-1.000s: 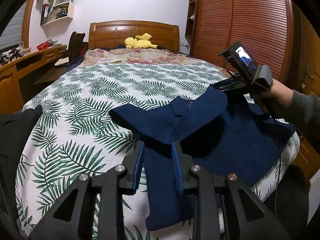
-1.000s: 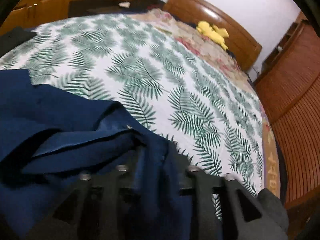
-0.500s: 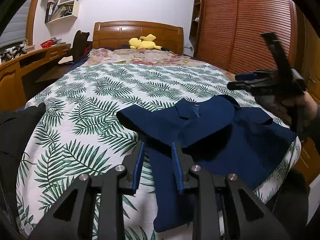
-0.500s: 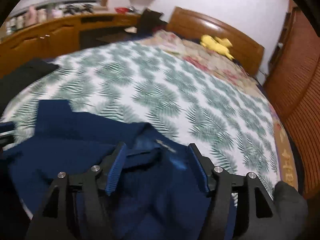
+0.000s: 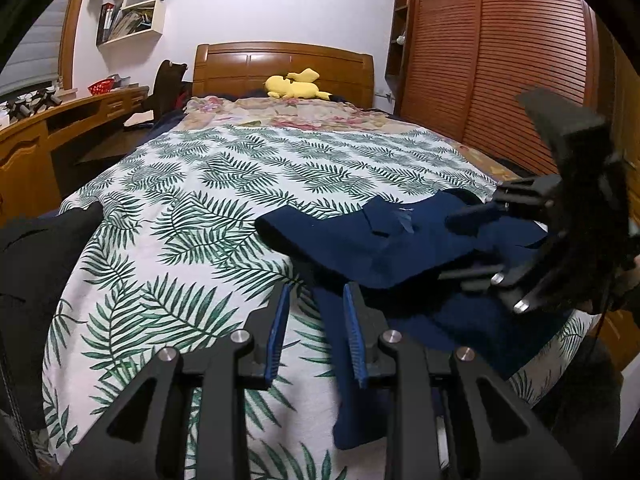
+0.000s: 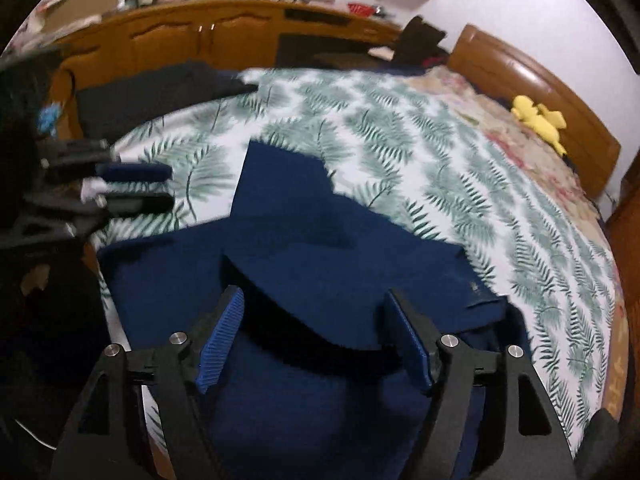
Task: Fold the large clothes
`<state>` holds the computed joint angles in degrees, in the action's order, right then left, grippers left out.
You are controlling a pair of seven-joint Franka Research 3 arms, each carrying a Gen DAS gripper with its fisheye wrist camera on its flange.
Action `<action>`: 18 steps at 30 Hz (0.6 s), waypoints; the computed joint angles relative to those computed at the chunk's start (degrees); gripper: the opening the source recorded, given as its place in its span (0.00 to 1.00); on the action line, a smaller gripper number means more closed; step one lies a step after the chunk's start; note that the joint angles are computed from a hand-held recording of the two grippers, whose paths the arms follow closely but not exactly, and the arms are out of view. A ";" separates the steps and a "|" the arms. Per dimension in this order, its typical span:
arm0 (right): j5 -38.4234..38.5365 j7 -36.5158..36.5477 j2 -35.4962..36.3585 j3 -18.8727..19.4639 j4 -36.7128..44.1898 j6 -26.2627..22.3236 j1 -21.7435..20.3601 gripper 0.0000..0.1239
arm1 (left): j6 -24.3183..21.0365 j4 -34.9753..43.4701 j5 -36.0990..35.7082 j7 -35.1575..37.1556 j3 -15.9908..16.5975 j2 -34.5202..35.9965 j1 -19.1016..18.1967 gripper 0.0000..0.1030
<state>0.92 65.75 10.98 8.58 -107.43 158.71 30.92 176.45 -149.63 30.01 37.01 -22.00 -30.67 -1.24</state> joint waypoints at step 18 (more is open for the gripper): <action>-20.50 24.59 19.72 -14.32 31.46 -5.51 6.58 0.17 | 1.76 0.00 -1.27 2.06 0.52 1.05 -0.32 0.25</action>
<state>-19.58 90.34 30.70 -5.74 -75.98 153.20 37.50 178.21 -149.63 28.74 39.07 -21.48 -29.62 -1.55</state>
